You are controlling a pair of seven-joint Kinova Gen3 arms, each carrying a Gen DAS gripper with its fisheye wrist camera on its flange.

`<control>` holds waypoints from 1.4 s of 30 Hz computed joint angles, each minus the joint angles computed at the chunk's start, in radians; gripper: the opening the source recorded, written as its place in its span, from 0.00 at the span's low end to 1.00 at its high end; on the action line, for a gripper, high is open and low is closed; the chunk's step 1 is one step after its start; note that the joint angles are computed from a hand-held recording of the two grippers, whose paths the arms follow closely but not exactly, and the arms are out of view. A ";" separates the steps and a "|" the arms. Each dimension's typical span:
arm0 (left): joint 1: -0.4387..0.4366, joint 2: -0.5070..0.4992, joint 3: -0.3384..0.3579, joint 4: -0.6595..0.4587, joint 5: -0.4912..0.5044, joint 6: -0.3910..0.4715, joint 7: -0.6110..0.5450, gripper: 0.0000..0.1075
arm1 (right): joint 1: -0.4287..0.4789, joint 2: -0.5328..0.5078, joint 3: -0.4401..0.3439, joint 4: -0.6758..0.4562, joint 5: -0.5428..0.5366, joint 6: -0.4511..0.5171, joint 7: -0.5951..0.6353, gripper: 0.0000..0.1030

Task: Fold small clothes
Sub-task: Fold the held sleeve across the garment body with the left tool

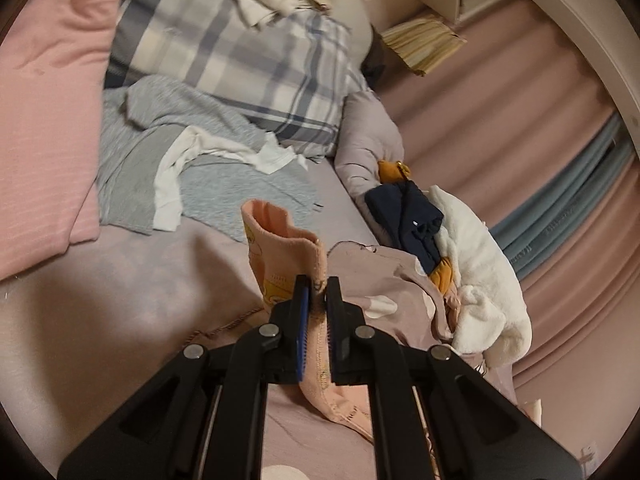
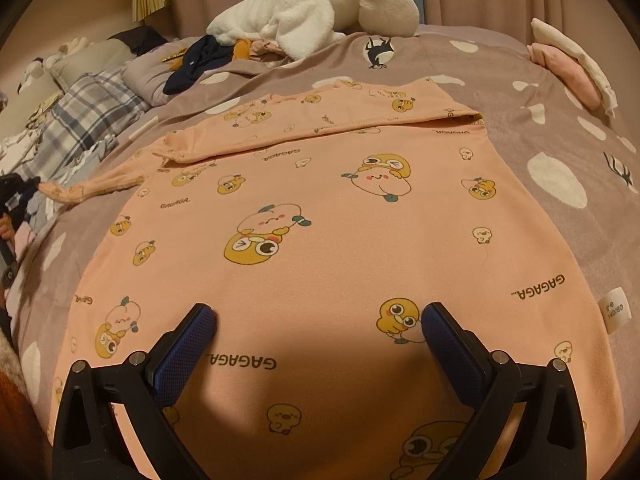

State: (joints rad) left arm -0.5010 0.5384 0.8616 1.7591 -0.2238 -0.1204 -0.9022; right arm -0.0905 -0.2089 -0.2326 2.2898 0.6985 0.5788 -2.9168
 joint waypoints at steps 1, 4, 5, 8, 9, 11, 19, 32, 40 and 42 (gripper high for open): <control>0.000 0.002 0.006 0.000 -0.005 -0.006 -0.003 0.06 | 0.000 0.000 0.000 0.000 0.000 -0.001 -0.001 1.00; 0.000 0.006 0.022 -0.005 -0.022 -0.010 -0.007 0.06 | 0.003 -0.003 0.001 0.003 -0.001 -0.009 0.000 1.00; 0.012 -0.001 0.010 -0.005 -0.022 -0.013 -0.008 0.06 | 0.004 -0.005 0.002 0.006 -0.001 -0.012 0.000 1.00; 0.042 -0.023 -0.014 -0.008 -0.031 -0.014 -0.013 0.06 | 0.010 -0.005 -0.001 0.008 -0.001 -0.020 -0.001 1.00; 0.045 -0.027 -0.011 -0.006 -0.039 -0.020 -0.015 0.06 | 0.011 -0.005 0.000 0.008 -0.002 -0.022 0.001 1.00; 0.021 -0.011 0.035 -0.003 -0.071 -0.034 -0.012 0.06 | 0.013 -0.005 -0.002 0.008 -0.002 -0.022 0.001 1.00; 0.005 0.032 0.125 -0.025 -0.166 -0.018 -0.010 0.06 | 0.020 -0.008 -0.004 0.010 -0.006 -0.029 0.006 1.00; -0.069 0.241 0.357 -0.054 -0.105 0.030 -0.152 0.04 | 0.040 -0.017 -0.005 0.020 -0.015 -0.059 0.017 1.00; -0.089 0.274 0.418 -0.020 -0.064 0.007 -0.168 0.04 | 0.042 -0.007 -0.007 0.012 -0.020 -0.047 0.030 1.00; -0.049 0.226 0.371 -0.043 -0.013 0.050 -0.161 0.03 | 0.042 -0.013 0.004 0.019 -0.025 -0.063 0.038 1.00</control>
State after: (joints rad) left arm -0.5501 0.7646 1.2329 1.7166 -0.2368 -0.0707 -1.0629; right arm -0.0487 -0.2222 -0.2288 2.3088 0.6732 0.5157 -2.8790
